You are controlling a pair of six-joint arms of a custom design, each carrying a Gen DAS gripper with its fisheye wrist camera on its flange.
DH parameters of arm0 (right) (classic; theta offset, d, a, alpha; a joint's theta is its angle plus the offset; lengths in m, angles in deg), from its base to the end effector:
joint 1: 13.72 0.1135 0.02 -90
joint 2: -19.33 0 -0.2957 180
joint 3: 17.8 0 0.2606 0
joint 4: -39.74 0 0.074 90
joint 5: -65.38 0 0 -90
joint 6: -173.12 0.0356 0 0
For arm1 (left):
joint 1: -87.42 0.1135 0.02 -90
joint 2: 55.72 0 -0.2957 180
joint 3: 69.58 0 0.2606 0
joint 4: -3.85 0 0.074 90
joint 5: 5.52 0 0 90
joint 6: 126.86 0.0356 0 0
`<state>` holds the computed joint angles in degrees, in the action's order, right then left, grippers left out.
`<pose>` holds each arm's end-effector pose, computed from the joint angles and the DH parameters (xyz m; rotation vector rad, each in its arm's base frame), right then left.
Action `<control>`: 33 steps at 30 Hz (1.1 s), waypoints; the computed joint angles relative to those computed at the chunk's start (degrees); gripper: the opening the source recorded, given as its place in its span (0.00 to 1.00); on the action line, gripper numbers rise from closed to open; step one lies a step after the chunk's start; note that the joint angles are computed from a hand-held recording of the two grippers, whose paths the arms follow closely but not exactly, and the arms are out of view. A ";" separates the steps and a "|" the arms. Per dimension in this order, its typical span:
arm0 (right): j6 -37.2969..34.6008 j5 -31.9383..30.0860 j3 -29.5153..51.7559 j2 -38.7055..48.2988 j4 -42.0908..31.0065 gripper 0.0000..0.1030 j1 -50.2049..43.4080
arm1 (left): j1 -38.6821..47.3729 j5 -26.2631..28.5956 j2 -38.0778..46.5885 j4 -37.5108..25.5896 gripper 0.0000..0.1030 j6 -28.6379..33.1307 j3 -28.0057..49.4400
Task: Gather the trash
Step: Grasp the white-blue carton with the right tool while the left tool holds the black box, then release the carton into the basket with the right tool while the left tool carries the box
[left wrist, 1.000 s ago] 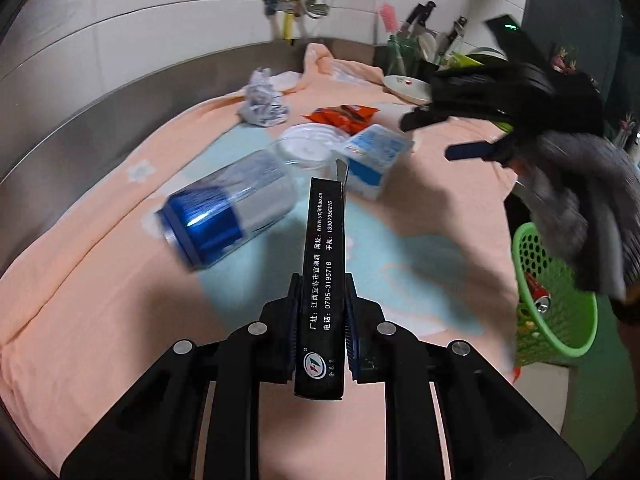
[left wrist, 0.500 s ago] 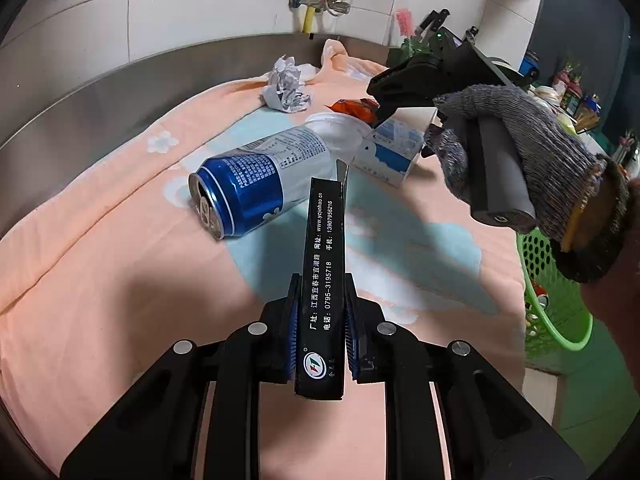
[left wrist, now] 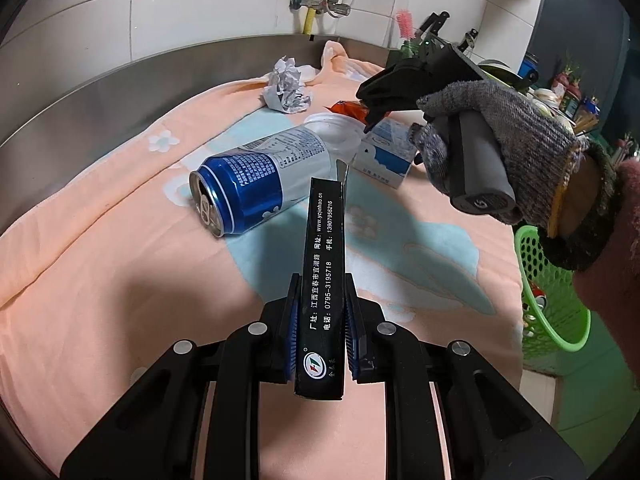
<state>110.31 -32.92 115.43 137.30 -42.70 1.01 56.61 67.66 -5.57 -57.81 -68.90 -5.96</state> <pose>0.4363 0.1200 0.3426 0.2626 2.7829 0.3912 0.1393 -0.0711 0.3207 -0.1592 2.3667 -0.1729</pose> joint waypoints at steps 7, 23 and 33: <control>-3.32 -6.61 -10.52 -6.62 6.24 0.69 -2.97 | 0.02 -0.62 -0.40 -0.65 0.18 -0.58 0.44; -39.86 -28.46 -35.65 -34.16 4.79 0.69 -37.95 | -13.25 -5.07 9.35 2.92 0.18 -4.01 7.78; -60.94 -23.23 -30.92 -20.23 0.83 0.69 -60.62 | -21.99 -4.37 22.82 8.98 0.18 -4.91 15.24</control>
<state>49.37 -56.14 84.51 117.07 -41.87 -59.61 34.62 63.29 17.25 -48.83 -73.81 9.28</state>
